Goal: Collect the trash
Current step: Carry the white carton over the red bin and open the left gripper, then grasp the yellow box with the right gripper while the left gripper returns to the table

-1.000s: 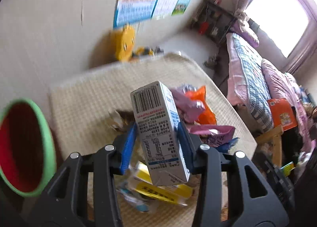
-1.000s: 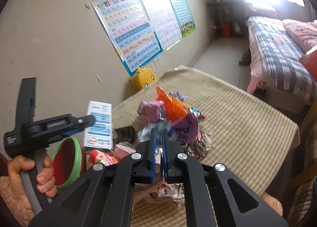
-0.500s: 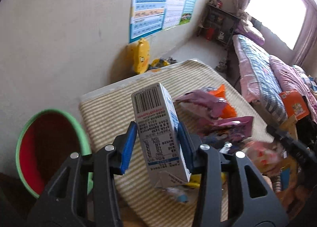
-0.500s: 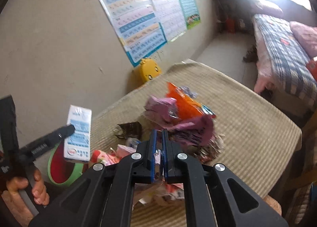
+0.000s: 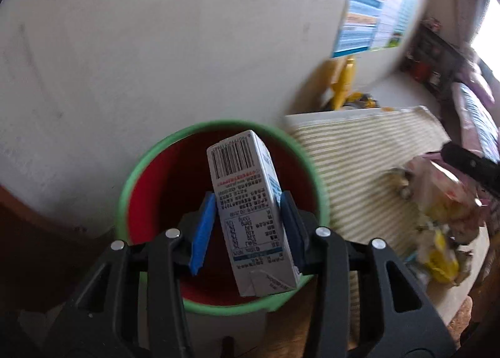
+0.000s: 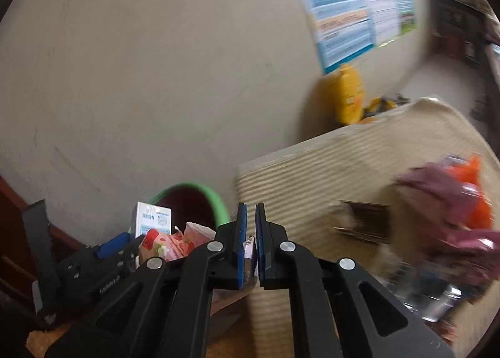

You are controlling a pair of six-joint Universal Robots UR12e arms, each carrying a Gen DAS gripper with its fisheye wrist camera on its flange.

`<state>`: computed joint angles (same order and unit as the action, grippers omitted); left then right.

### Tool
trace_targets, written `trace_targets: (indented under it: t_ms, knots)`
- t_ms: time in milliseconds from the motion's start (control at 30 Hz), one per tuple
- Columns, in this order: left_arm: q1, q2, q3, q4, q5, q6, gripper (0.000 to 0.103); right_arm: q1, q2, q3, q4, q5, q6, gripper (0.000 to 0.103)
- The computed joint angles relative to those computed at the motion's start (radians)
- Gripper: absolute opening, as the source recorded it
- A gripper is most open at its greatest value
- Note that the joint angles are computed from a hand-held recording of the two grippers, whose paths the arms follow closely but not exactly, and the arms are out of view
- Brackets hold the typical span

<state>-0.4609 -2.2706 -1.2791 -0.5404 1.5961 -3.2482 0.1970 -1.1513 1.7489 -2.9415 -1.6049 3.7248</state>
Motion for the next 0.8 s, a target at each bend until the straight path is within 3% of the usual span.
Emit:
trace_targets:
  t_ms: [167,233,300,333,500,800]
  knots:
    - [0.015,0.000,-0.015,-0.024,0.055,-0.044,0.043,0.023,0.091,-0.127,0.079,0.046,-0.022,0.008]
    - [0.022,0.005,-0.028,-0.020,0.051,-0.070,0.055,0.026,0.107,-0.151,0.086,0.057,-0.019,0.027]
    - [0.027,0.009,-0.038,-0.013,0.043,-0.089,0.060,0.026,0.123,-0.173,0.063,0.092,-0.008,0.044]
    - [0.028,0.010,-0.041,-0.009,0.044,-0.088,0.063,0.025,0.126,-0.174,0.050,0.093,-0.008,0.046]
    - [0.026,0.011,-0.044,0.001,0.045,-0.068,0.063,0.026,0.114,-0.167,0.032,0.074,-0.026,0.047]
    - [0.007,-0.001,-0.016,-0.016,0.004,-0.029,0.063,0.013,0.020,-0.049,0.028,0.008,0.000,0.047]
